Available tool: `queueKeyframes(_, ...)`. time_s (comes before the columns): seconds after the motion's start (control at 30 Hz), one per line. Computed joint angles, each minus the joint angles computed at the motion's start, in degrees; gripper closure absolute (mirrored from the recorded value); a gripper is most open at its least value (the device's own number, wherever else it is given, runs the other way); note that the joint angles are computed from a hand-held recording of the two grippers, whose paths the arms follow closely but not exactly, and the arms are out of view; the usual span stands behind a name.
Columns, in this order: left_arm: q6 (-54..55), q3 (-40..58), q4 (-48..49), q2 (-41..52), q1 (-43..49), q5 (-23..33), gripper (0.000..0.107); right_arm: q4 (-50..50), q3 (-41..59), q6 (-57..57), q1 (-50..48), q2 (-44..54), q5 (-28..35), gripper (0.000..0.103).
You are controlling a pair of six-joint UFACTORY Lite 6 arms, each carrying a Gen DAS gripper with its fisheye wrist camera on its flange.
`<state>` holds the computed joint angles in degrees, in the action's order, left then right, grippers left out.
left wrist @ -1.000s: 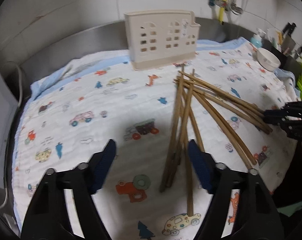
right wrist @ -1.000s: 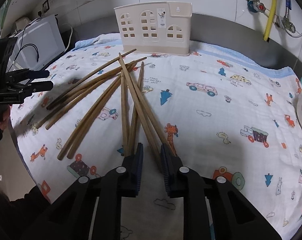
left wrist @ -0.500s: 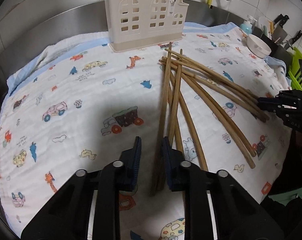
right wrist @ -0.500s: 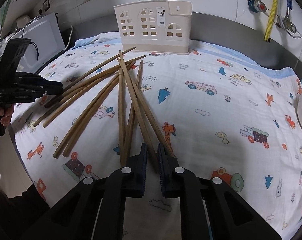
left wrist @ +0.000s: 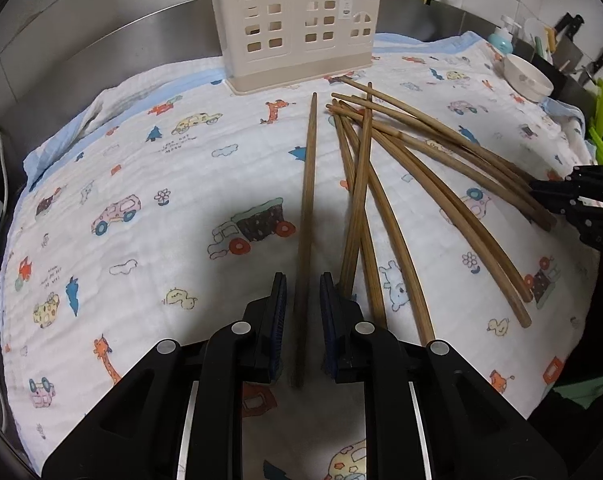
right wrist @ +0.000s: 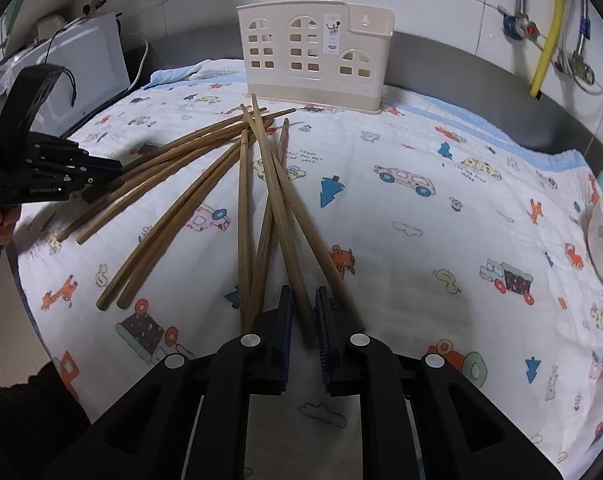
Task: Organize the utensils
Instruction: 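Lower and close the right gripper on a wooden chopstick while the left gripper grasps another, then lift the chopstick into the beige holder and open the right gripper while the left does likewise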
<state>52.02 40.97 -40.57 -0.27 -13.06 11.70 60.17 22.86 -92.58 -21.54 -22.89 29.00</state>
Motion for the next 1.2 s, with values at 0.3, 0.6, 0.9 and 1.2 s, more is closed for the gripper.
queueKeyframes(0.3,1.08,-2.61,-2.28,-2.83,0.57,-0.97,0.102,-1.91,-1.29,2.08,-0.76,-5.38,2.12,0.096)
queueKeyframes(0.6,4.85,-4.55,-5.43,-10.31,4.35,1.96,0.102,-5.1,2.86,8.04,-3.96,-12.94,9.75,0.096)
queueKeyframes(0.9,12.99,-3.7,-15.57,-17.01,8.05,4.89,0.102,-3.74,15.75,13.02,-2.01,-9.74,12.18,0.096)
queueKeyframes(1.2,15.65,2.0,-19.73,-16.83,8.94,7.21,0.102,-5.85,32.85,20.47,3.61,1.04,11.52,0.096)
